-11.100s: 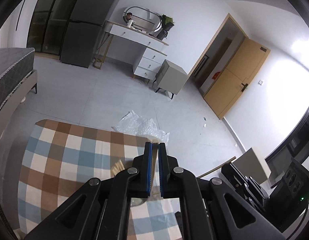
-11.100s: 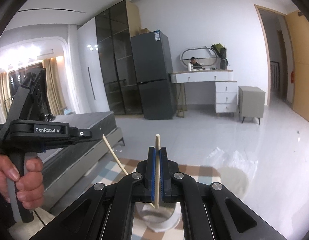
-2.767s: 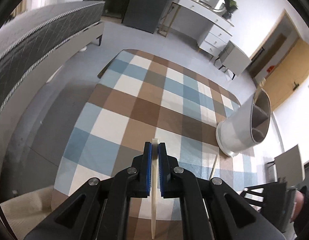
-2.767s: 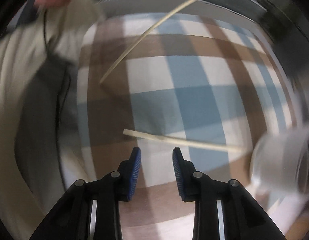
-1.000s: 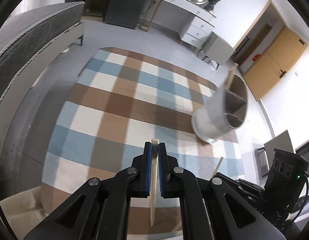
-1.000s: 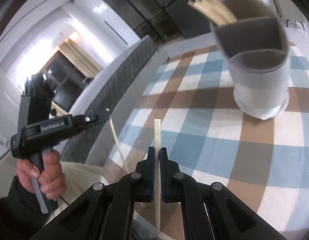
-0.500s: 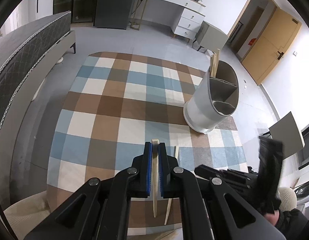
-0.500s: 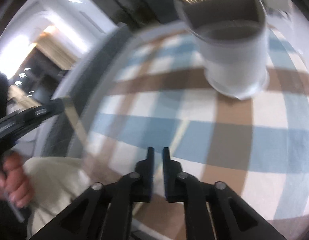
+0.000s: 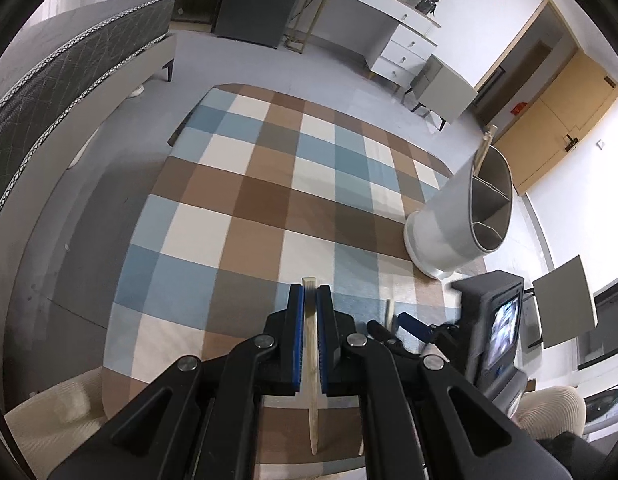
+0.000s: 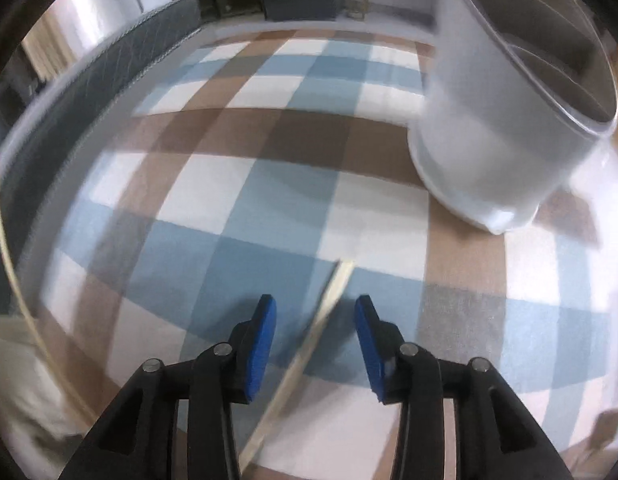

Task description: Organize utensils

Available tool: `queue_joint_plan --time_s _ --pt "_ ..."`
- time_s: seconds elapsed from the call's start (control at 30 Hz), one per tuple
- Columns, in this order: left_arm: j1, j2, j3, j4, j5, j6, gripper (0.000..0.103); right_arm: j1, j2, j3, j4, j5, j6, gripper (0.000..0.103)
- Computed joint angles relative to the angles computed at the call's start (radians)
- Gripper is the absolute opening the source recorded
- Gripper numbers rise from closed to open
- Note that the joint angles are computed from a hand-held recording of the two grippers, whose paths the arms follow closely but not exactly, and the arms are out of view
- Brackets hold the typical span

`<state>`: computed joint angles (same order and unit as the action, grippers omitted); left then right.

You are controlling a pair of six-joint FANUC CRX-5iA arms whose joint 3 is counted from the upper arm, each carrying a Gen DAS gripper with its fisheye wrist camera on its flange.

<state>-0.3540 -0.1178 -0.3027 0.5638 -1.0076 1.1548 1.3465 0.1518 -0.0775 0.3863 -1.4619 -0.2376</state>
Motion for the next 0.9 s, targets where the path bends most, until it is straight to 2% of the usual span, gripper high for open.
queue_joint_plan --time_s 0.07,0.27,0.37,0.67,0.83,0.87,0.9 --pt "0.007 0.0 -0.003 0.003 -0.004 -0.012 0.001 0.001 0.007 -0.002 0.028 0.021 0.01 0.006" --pt "0.033 -0.004 -0.018 0.037 -0.014 -0.031 0.001 0.031 -0.089 -0.133 0.093 0.124 -0.146 0.005" --pt "0.02 -0.014 -0.018 0.041 -0.015 -0.039 0.001 0.11 -0.187 -0.245 0.221 0.14 -0.294 0.005" --pt "-0.063 -0.035 0.024 0.039 -0.035 -0.046 0.001 0.308 -0.292 -0.351 0.479 -0.001 -0.489 0.005" --pt "-0.117 -0.027 0.078 0.011 -0.047 -0.019 0.001 0.389 -0.311 -0.37 0.577 -0.125 -0.582 0.005" --pt "-0.133 -0.024 0.098 -0.002 -0.049 -0.014 0.001 0.375 -0.303 -0.359 0.599 -0.12 -0.572 0.005" --pt "-0.143 -0.023 0.108 -0.007 -0.048 -0.014 0.001 0.393 -0.303 -0.357 0.618 -0.159 -0.584 0.005"
